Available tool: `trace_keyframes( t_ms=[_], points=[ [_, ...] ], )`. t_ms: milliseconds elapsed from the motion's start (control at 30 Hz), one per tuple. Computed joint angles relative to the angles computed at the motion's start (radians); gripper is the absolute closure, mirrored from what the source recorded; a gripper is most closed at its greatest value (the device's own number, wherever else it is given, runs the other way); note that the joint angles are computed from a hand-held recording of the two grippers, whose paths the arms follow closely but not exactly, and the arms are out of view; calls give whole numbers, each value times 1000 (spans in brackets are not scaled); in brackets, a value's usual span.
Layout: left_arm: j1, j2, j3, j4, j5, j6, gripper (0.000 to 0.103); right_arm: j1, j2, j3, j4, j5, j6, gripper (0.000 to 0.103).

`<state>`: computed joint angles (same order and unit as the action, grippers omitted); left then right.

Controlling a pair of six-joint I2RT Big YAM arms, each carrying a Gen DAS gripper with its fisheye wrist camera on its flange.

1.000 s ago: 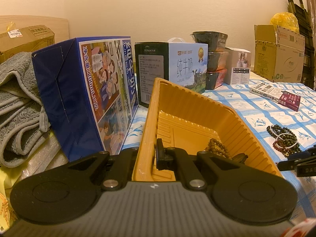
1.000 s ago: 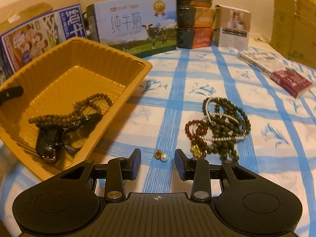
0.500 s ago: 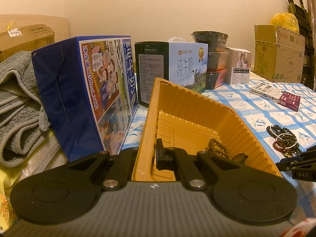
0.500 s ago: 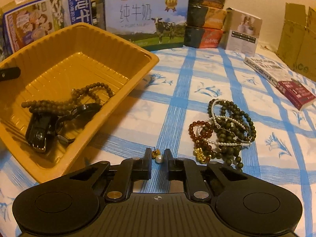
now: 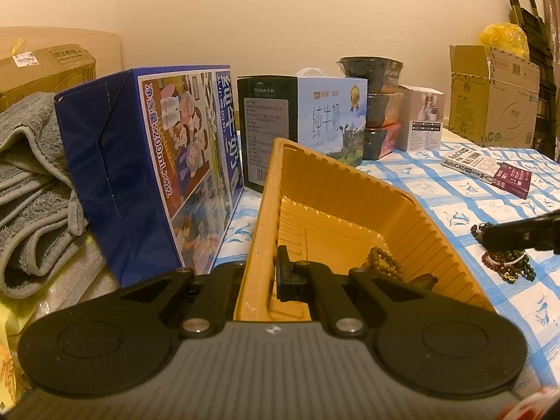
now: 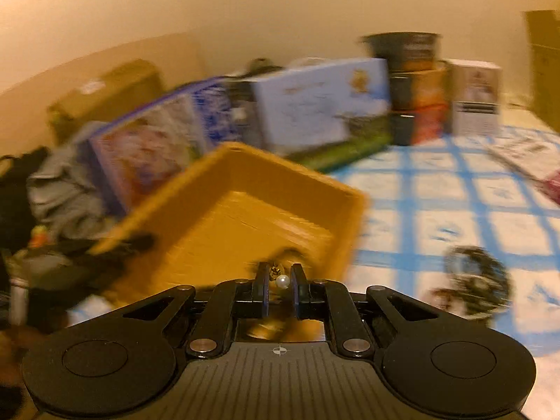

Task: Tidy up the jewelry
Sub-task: 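Carry the pearl earring into the orange tray and open the right tool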

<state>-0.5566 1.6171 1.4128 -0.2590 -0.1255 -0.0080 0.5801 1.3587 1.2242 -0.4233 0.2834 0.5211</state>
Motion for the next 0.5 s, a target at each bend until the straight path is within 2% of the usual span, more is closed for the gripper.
trace_keyframes(
  t_ms=[100, 333, 500],
  points=[
    [-1, 1, 2, -2, -1, -2, 99, 16, 40, 35, 24, -75, -31, 91],
    [3, 0, -1, -3, 3, -11, 99, 33, 139, 104, 34, -174, -81, 91],
    [6, 0, -4, -3, 1, -18, 99, 23, 149, 87, 83, -217, -31, 87]
  ],
)
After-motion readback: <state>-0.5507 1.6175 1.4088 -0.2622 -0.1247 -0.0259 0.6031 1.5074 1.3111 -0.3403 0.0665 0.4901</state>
